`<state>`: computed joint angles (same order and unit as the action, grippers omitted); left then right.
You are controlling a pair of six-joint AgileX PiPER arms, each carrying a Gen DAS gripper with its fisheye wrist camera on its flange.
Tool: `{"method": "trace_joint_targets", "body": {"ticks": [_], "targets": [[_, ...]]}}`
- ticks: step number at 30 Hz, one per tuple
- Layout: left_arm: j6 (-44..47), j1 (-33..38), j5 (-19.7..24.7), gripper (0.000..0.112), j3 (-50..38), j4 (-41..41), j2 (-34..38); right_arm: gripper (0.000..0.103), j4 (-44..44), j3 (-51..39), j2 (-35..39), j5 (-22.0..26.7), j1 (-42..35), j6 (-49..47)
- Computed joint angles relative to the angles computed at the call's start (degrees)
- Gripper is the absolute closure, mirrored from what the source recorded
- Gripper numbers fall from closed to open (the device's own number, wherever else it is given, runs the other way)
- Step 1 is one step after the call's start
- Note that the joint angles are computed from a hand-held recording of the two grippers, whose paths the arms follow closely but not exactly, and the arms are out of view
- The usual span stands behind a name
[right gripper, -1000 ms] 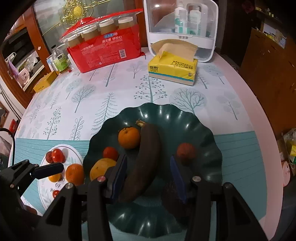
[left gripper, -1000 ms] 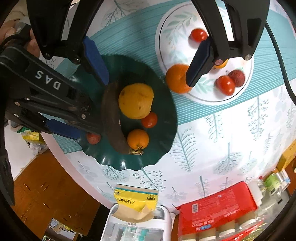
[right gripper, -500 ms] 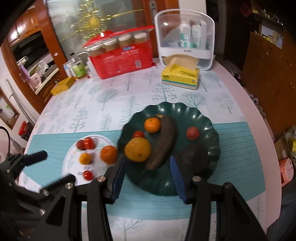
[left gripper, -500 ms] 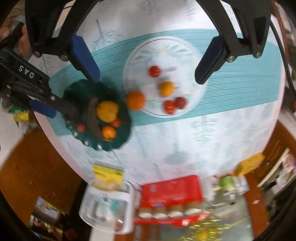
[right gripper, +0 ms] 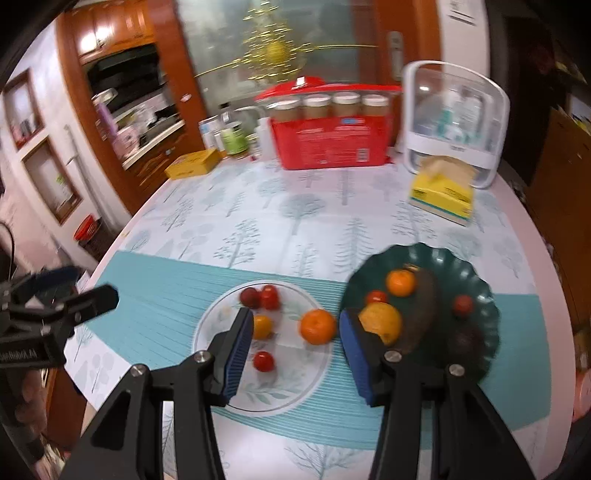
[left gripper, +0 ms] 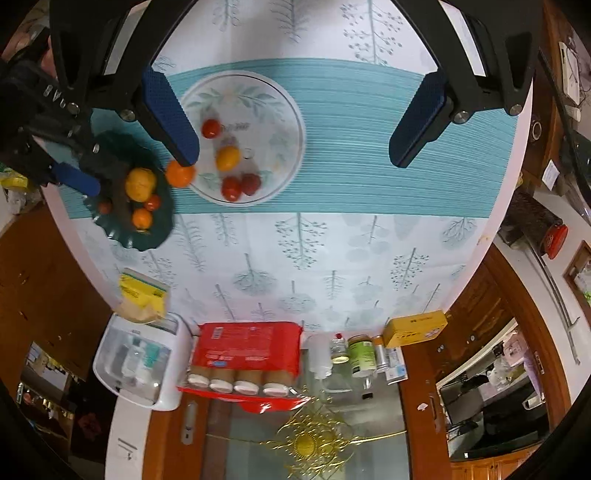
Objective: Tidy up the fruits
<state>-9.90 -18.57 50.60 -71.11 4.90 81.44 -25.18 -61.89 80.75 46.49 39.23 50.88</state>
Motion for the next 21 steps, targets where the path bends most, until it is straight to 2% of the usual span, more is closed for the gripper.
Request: {"method": "trace_joint_targets", "body": {"ticks": [10,14,16,21], "targets": [[13.6,3.3,-3.0,0.012,-3.9,-7.9,15.7,0.054,6.8,3.9,11.5,-11.8,-1.9,-4.0],[18.5,3.0,-4.3,0.019,-7.5,-10.5,22.5,0.055,11.8,4.8,15.9,-15.6,-3.1,-7.7],[19.9,2.8,-4.4,0.023,-9.7,-11.6,25.8,0.058,13.9,4.8,17.8,-16.7,-3.7,-9.4],[22.9,3.1,-2.4,0.034,-16.0,-15.2,33.4,0.066,17.2,5.2,20.7,-19.4,-4.8,-13.0]]}}
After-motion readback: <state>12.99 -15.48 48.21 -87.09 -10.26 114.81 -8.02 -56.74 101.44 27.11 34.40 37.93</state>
